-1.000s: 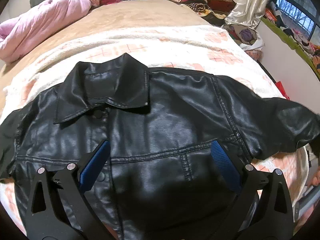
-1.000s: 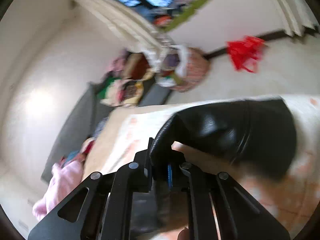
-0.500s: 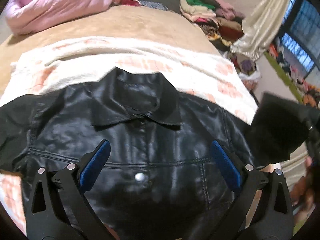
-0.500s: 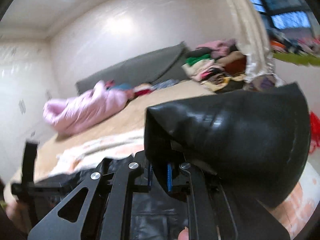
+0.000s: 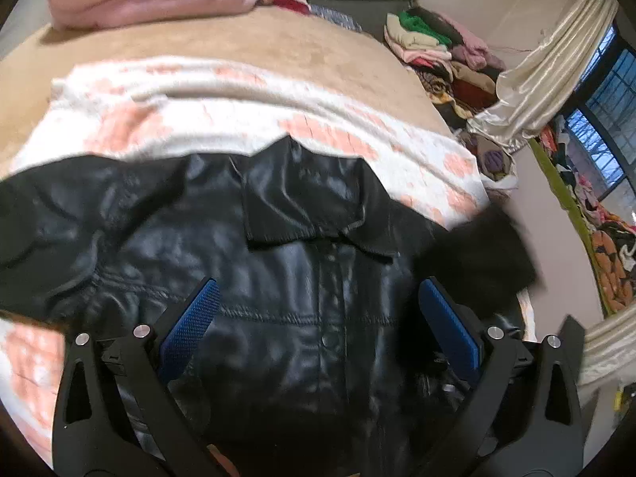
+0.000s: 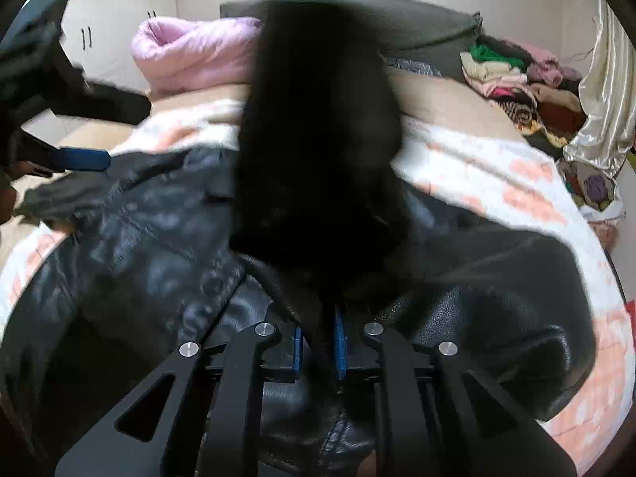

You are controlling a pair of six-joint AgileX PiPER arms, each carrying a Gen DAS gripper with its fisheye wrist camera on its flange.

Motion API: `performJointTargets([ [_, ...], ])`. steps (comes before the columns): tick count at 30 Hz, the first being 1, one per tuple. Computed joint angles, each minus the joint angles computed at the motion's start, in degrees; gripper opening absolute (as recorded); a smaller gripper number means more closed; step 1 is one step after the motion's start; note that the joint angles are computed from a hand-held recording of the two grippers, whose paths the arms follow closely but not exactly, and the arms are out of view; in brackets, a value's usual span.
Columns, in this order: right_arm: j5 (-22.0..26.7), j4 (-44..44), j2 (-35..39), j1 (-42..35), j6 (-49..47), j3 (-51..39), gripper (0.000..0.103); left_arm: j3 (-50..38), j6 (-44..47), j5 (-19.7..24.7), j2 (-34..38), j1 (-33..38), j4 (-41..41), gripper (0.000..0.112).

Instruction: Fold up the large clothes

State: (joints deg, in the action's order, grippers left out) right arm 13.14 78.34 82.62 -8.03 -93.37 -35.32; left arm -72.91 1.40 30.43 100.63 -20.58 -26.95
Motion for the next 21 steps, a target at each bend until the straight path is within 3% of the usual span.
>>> performJointTargets([
  [2,-0.46,5.55,0.38,0.27,-5.49,1.32,0.016,0.55,2.88,0.47,0.78,0.27,-3.41,0.094],
  [5,-1.91,2.64,0.97,1.71,-2.33,1.92,0.023,1.71,8.51,1.32,2.21,1.41,-11.35,0.094],
  [7,1.81,2.15,1.6,-0.08,-3.55,2.37,0.055,2.86,11.68,1.81,2.82,2.3,-16.05,0.094],
  [8,4.91,-1.5,1.34,-1.07,-0.72,2.51,0.082,3.37,13.72,1.98,3.14,2.77,-18.66,0.094],
  [9,6.23,-2.85,0.66,-1.21,0.07,3.08,0.095,3.93,15.8,2.47,3.63,3.43,-21.29,0.094],
  [14,16.43,-12.68,-6.54,-7.53,10.11,2.15,0.096,6.08,27.8,5.35,6.36,5.72,-35.57,0.094],
  [18,29.33,-12.27,-6.3,-21.57,14.08,-1.67,0.095,4.99,29.94,7.08,8.67,3.87,-38.04,0.094],
  [20,35.06,-11.23,-4.82,-28.59,14.96,-3.77,0.088,4.31,30.18,7.51,10.0,3.07,-39.38,0.088],
  [21,36.71,-11.19,-4.56,-30.72,15.38,-4.39,0.082,4.03,30.13,7.75,10.8,2.7,-40.55,0.073],
])
